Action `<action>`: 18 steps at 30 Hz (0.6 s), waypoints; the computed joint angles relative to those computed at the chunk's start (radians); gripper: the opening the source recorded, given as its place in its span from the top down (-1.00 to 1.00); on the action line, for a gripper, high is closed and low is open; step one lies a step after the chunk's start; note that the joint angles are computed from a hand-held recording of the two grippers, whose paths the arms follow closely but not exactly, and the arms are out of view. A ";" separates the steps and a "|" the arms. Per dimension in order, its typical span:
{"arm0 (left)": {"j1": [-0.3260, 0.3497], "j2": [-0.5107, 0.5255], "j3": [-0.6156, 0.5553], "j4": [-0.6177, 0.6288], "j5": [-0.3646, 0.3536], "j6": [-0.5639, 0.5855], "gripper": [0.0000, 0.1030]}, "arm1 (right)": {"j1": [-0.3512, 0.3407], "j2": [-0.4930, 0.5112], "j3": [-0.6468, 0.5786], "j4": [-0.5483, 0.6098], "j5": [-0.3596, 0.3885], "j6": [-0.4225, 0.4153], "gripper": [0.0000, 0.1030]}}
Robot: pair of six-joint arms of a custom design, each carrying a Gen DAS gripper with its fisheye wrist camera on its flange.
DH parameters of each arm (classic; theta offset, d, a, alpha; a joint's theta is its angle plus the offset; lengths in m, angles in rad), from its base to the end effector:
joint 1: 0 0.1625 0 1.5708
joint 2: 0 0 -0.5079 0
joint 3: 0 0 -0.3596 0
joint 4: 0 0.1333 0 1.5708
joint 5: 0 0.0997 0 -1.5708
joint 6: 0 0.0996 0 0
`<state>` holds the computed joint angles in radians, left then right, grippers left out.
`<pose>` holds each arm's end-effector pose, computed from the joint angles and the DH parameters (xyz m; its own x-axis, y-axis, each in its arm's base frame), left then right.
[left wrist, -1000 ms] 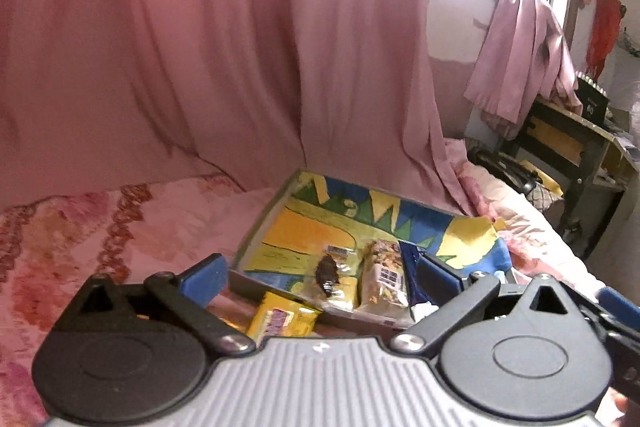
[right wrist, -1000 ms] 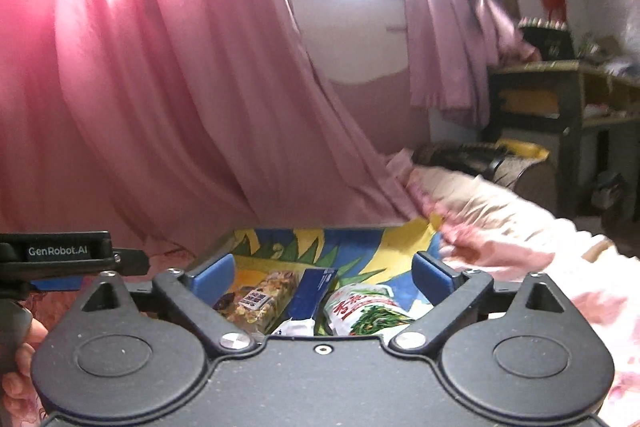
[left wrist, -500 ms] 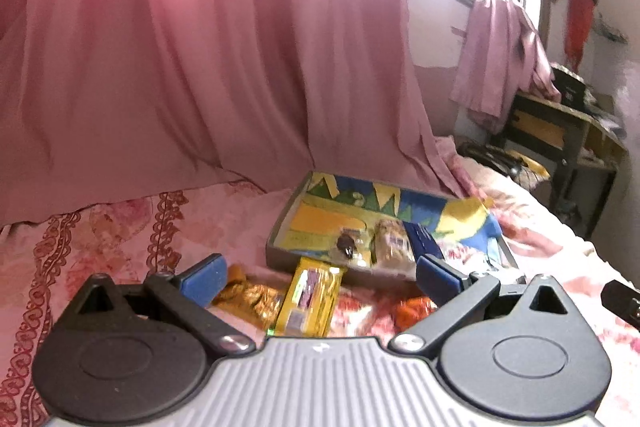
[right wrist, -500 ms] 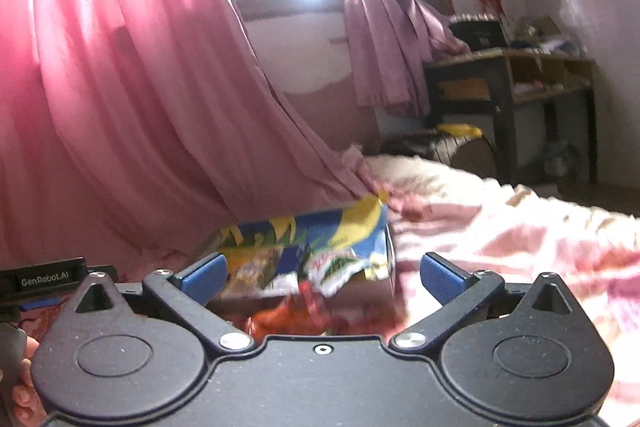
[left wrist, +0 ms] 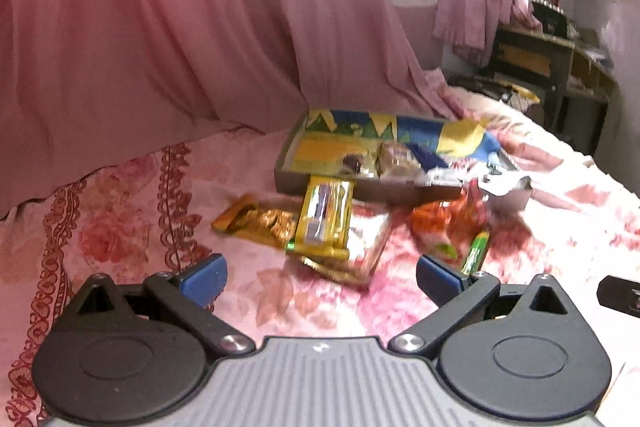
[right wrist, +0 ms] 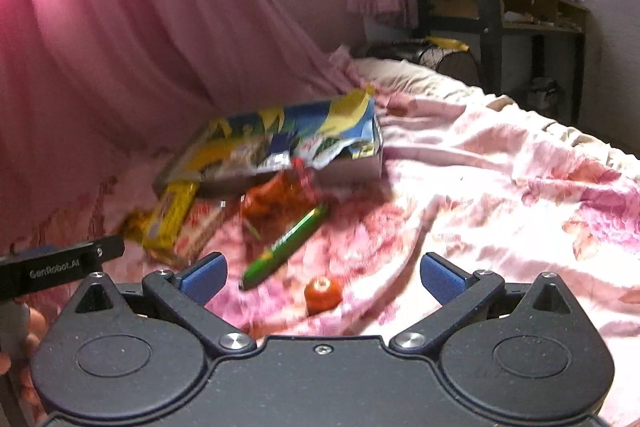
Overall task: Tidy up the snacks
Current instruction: 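Withdraw both tools from the tray back over the remaining snacks, then lower the right tool to the orange tangerine while the left tool approaches the green sausage stick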
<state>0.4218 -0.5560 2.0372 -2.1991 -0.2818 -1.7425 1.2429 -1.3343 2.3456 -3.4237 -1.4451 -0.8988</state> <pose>-0.3700 -0.4170 -0.0209 -0.6847 -0.3593 -0.6342 0.4356 0.4958 -0.7513 -0.0069 -0.4730 0.3600 -0.7714 -0.3498 0.5316 -0.6250 0.5735 -0.5296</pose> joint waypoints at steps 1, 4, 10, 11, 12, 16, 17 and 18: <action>0.002 0.000 0.001 -0.001 -0.008 0.006 -0.99 | 0.003 0.001 -0.001 0.009 -0.012 -0.008 -0.99; 0.007 -0.001 0.005 -0.014 -0.029 0.028 -0.99 | 0.020 0.016 -0.004 0.014 -0.066 -0.022 -0.99; 0.025 -0.001 0.017 -0.097 -0.058 0.116 -0.99 | 0.046 0.036 -0.017 0.036 -0.142 -0.033 -0.99; 0.029 0.000 0.021 -0.127 -0.063 0.139 -0.99 | 0.050 0.038 -0.019 0.043 -0.151 -0.037 -0.99; 0.033 0.002 0.026 -0.166 -0.069 0.167 -0.99 | 0.053 0.039 -0.020 0.050 -0.160 -0.043 -0.99; 0.041 0.010 0.033 -0.249 -0.071 0.248 -0.99 | 0.066 0.045 -0.025 0.070 -0.184 -0.064 -0.99; 0.044 0.012 0.031 -0.261 -0.071 0.268 -0.99 | 0.068 0.046 -0.026 0.074 -0.190 -0.067 -0.99; 0.047 0.014 0.028 -0.272 -0.073 0.287 -0.99 | 0.071 0.048 -0.029 0.080 -0.196 -0.068 -0.99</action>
